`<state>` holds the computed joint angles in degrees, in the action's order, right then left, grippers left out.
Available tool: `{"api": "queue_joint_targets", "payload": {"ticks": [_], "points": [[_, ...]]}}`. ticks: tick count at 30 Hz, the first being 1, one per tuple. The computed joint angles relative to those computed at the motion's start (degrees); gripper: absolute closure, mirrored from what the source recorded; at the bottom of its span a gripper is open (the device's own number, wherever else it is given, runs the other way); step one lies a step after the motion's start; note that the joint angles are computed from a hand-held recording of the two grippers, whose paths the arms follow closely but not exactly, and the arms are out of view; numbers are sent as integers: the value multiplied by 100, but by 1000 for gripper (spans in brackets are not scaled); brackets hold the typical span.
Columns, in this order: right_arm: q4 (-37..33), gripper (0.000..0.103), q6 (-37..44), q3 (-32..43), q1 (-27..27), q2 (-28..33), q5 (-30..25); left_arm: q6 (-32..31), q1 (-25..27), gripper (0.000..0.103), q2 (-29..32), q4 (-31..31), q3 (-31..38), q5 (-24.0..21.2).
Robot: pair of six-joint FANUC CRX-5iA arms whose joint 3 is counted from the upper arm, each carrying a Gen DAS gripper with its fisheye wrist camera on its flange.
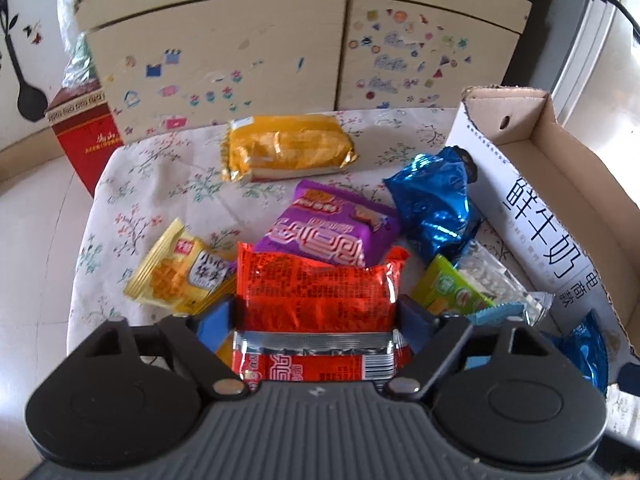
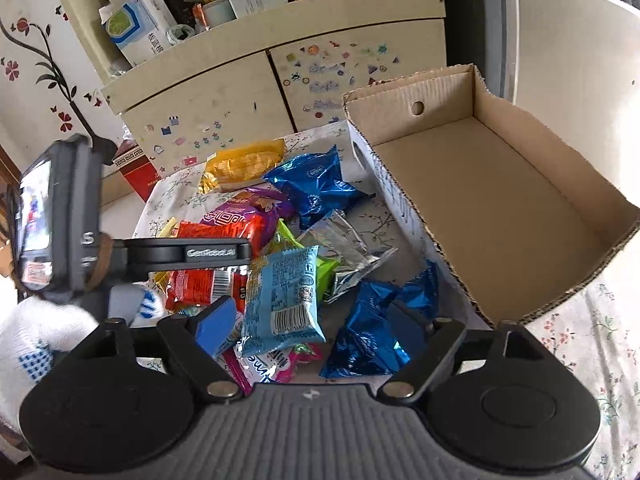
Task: Organize snacks
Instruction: 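Close left tool on red packet while right tool closes on light blue packet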
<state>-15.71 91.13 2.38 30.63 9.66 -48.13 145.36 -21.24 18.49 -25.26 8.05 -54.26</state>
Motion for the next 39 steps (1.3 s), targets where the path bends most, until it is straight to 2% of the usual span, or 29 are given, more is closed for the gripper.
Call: {"api": "queue_joint_targets", "payload": {"ticks": [4,10,13,16,19,26,32,34,35,36,39], "points": [[-27,21,102,96,47,119,-92,38,116,29,-295,186,-402,212],[-70,21,237,211,134,275,-151,26,257,30,-620,335,-815,262],[-137,19,411,258,207,329,-149,-54,386,28,-800,521,-1097,475],[-17,18,482,242,348,376,-90,-1,422,19,-891,540,-1227,527],[13,18,537,307,428,472,-191,-157,493,16,-941,705,-1348,624],[311,24,538,298,622,641,-186,-355,482,15,-880,795,-1369,586],[64,44,1031,266,617,600,-106,-471,423,27,-973,716,-1456,582],[-56,57,1185,285,592,601,-116,-517,453,34,-1047,811,-1580,717],[-109,60,1236,289,578,594,-112,-520,455,35,-1081,827,-1622,756],[-139,71,1266,299,567,594,-99,-523,448,36,-1108,818,-1644,771],[-410,81,1377,423,451,623,-247,-513,454,36,-1214,810,-1727,830]]}}
